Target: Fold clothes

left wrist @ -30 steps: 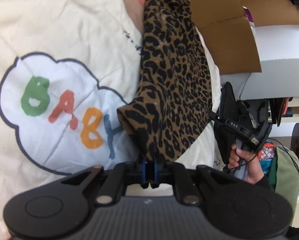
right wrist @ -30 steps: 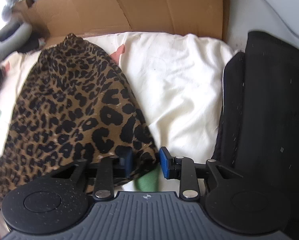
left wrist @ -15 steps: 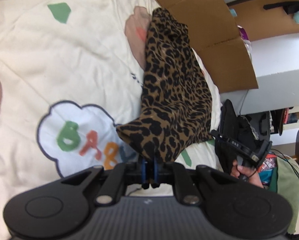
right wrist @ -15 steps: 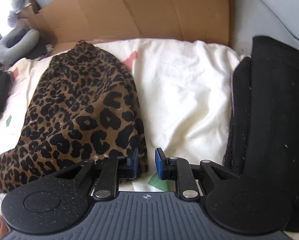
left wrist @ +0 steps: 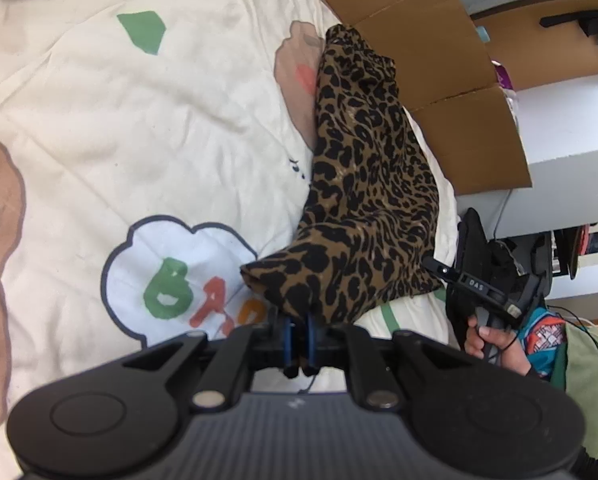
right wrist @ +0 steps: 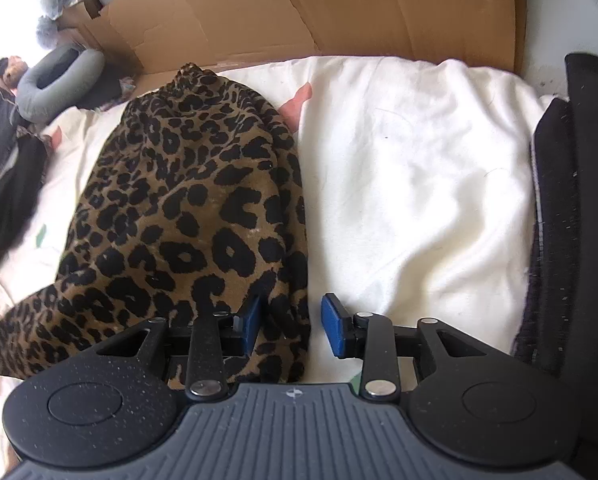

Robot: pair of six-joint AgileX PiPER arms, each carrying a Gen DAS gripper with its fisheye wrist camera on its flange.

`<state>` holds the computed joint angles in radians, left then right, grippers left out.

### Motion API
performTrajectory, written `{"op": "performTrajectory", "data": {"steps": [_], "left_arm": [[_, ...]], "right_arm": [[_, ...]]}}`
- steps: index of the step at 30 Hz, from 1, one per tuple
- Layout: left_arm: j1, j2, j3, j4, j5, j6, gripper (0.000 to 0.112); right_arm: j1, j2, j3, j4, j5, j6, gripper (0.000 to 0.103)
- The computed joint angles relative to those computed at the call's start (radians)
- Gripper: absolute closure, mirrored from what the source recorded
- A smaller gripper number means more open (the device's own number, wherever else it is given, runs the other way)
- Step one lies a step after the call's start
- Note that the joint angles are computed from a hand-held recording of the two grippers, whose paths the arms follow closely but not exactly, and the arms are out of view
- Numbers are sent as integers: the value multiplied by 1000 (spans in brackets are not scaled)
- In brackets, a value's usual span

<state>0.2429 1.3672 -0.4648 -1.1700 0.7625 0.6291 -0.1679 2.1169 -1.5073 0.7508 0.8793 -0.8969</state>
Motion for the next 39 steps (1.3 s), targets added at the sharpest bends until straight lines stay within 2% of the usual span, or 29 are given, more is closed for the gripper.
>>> {"op": "performTrajectory", "data": {"steps": [1,4,15,26,31,39], "left_arm": [[3,-2,-2,4,2,-2,104],[11,-20,-12,34,11,-30,104],[135,-167,-113,231,151,-201,104],[271,-221,-166,335,286,-213,105],[336,-214,-127,347,286,-157,105],[325,-119,-17,316,173,-39,104]], "right_arm": [[-3,6,-14,-1,20,7,83],[-13,19,-56,-15,80,50,102],[-53,-60,-14,68,253,138,103],[-84,-200,176,121,322,177,103],[-88,-264,263,110,318,178,103],[-61,-226,307,64,215,133,103]]}}
